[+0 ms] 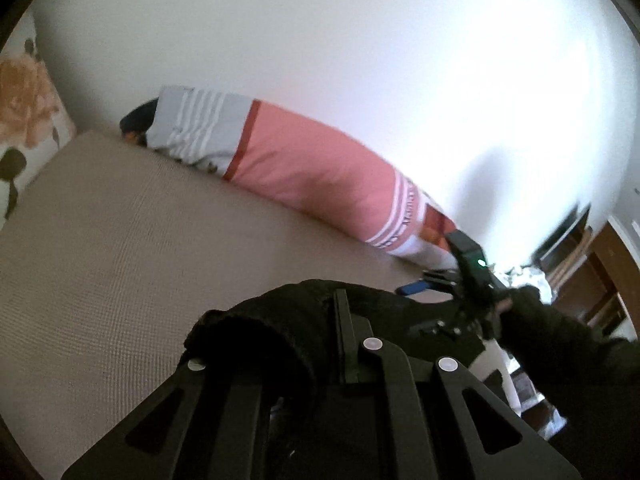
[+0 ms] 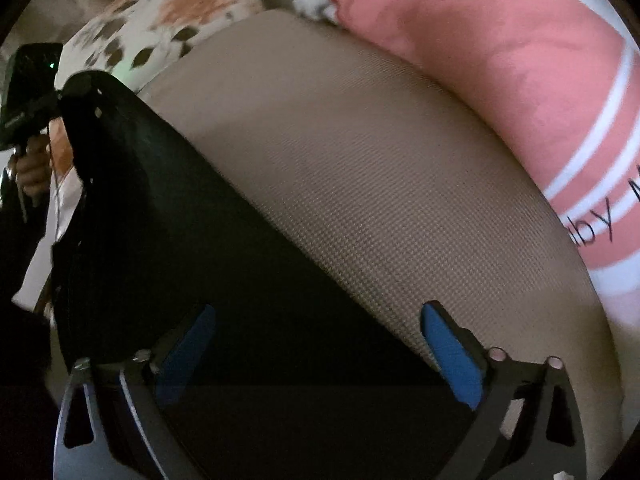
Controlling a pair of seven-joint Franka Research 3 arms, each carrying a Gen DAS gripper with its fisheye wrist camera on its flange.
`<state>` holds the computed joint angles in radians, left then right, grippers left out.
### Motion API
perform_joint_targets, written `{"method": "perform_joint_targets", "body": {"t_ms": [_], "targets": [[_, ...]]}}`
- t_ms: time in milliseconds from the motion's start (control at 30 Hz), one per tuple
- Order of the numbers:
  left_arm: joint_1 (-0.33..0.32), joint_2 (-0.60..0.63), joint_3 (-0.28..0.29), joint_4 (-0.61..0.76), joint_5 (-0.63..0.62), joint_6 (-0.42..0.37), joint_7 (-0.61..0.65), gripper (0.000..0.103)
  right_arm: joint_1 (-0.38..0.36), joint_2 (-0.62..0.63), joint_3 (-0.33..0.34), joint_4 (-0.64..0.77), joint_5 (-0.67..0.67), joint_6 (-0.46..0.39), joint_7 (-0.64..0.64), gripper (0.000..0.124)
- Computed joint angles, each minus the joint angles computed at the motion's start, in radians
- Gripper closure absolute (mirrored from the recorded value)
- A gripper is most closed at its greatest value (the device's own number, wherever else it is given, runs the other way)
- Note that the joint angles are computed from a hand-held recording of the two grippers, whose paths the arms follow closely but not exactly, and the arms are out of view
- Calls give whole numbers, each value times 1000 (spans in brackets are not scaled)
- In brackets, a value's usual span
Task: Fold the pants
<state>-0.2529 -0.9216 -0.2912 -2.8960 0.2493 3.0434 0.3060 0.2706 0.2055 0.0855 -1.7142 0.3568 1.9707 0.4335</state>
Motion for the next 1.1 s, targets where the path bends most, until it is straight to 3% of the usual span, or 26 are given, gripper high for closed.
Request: {"method": "perform_joint_targets", "body": {"t_ms": [100,233,400,533,767,833,933,1100], "targets": [[-9,-36,-10,-10,1,-17,-9,94,0,30,-6,52,-53,-48,-23,36],[-23,-48,-7,-3,4,-60,-4,94,-2,77,-19,120,-125,-88,-28,65],[-48,-33,12,19,5,-101,19,94,-20,117,-34,166,-172,-119,-38,86],[-46,-27,-1,34,2,-131,15,94,-37,76,-34,105,-158,-60,-64,112],[-55,-56,-8,53,9,-216,10,94,-60,-230,-41,-262,-7,283,-132,116],[-67,-69,-5,54,9,-236,14,94,-62,-337,-55,-366,56,341,-159,116],[-94,-101,-8,56,0,-274,11,94,-61,-494,-82,-509,107,379,-184,116],[-174,-152,-45,87,-16,-374,4,93,-73,-732,-135,-716,121,345,-187,117]]}}
